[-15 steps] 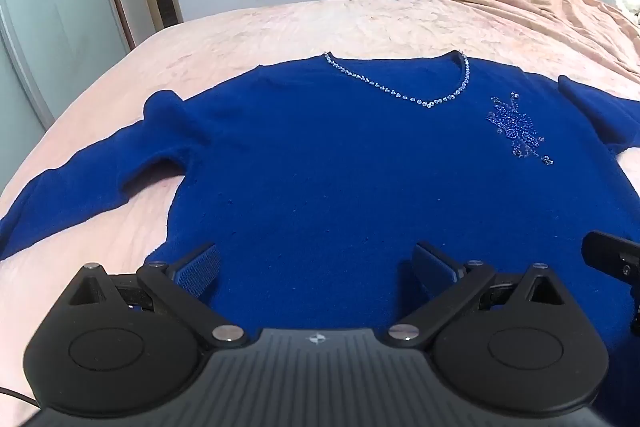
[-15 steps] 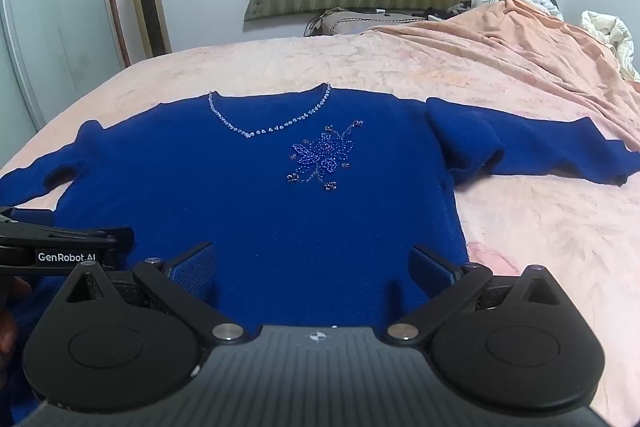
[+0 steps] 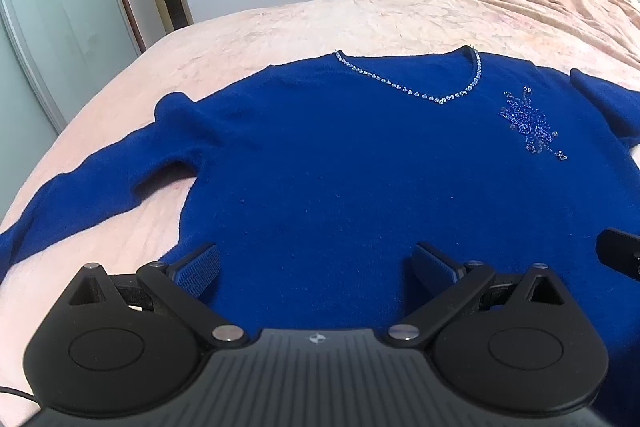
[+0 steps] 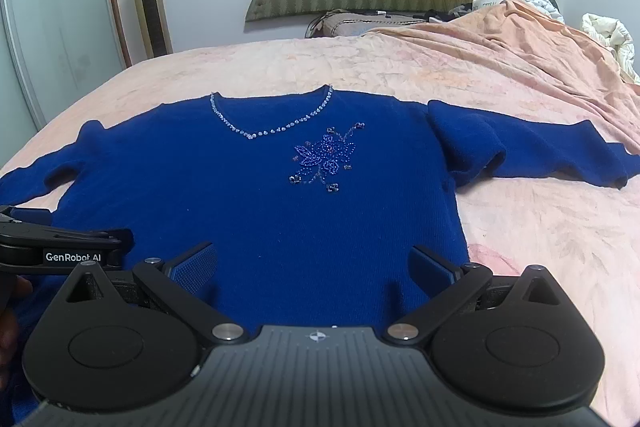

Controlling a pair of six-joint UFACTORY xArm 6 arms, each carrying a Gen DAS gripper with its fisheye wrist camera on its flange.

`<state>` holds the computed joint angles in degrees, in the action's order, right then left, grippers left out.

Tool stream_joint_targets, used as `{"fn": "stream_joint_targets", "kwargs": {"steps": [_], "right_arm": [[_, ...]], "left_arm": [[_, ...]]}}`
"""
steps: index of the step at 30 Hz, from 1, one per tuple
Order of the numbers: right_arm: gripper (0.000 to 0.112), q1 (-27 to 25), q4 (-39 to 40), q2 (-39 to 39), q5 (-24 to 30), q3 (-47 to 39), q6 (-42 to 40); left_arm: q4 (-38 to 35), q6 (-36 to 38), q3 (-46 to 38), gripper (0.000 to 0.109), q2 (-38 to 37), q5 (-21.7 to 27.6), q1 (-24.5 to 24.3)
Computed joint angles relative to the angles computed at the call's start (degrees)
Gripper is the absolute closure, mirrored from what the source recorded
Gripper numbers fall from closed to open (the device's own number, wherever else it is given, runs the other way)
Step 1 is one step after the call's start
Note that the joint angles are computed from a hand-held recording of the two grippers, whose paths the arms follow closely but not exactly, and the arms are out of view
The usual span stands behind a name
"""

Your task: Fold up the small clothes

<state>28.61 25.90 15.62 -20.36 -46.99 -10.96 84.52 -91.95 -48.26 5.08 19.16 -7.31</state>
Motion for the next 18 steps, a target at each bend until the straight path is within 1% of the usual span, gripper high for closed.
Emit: {"fn": "stream_joint_targets", "kwargs": {"steps": [2,3,6,7,11,13,14,18], "right_arm": [[0.009,-0.04,-0.34,-0.04,-0.04,0.08,0.27],[0.009,-0.14,-0.89,-0.03,-0.15,0.16,0.70],[0.009,-1.69,-7.80,-0.28,-0.85,1.10,6.27],[0.009,-2.02,-9.29,-0.32,-1.11,1.31,7.51],[0.009,-2.53,-12.09,-0.31,-1.48,1.52,9.67],[0.009,-2.81,-13.28,-0.27,-1.71,1.60,10.61],[0.009,-2.94,-13.81,-0.28,-1.78,1.66,11.07],[0.009,-3.51,-15.62,-0.39,-1.81,1.89,12.66]], "left_arm": [[0.97,-1.05,-0.32,0.006,0.39,-0.42,0.07],[0.29,-0.28,-0.32,0.006,0.39,-0.15,-0.16],[-1.31,1.97,-0.27,0.006,0.28,0.64,-0.59],[-0.92,1.29,-0.27,0.006,0.28,0.00,-0.45],[-0.11,0.84,-0.33,0.006,0.16,0.11,-0.50],[-0.33,1.49,-0.42,0.006,0.15,1.33,-0.99],[0.78,0.23,-0.52,0.006,0.21,1.16,-0.97],[1.60,-0.11,-0.75,0.006,0.45,1.45,-1.11]]}}
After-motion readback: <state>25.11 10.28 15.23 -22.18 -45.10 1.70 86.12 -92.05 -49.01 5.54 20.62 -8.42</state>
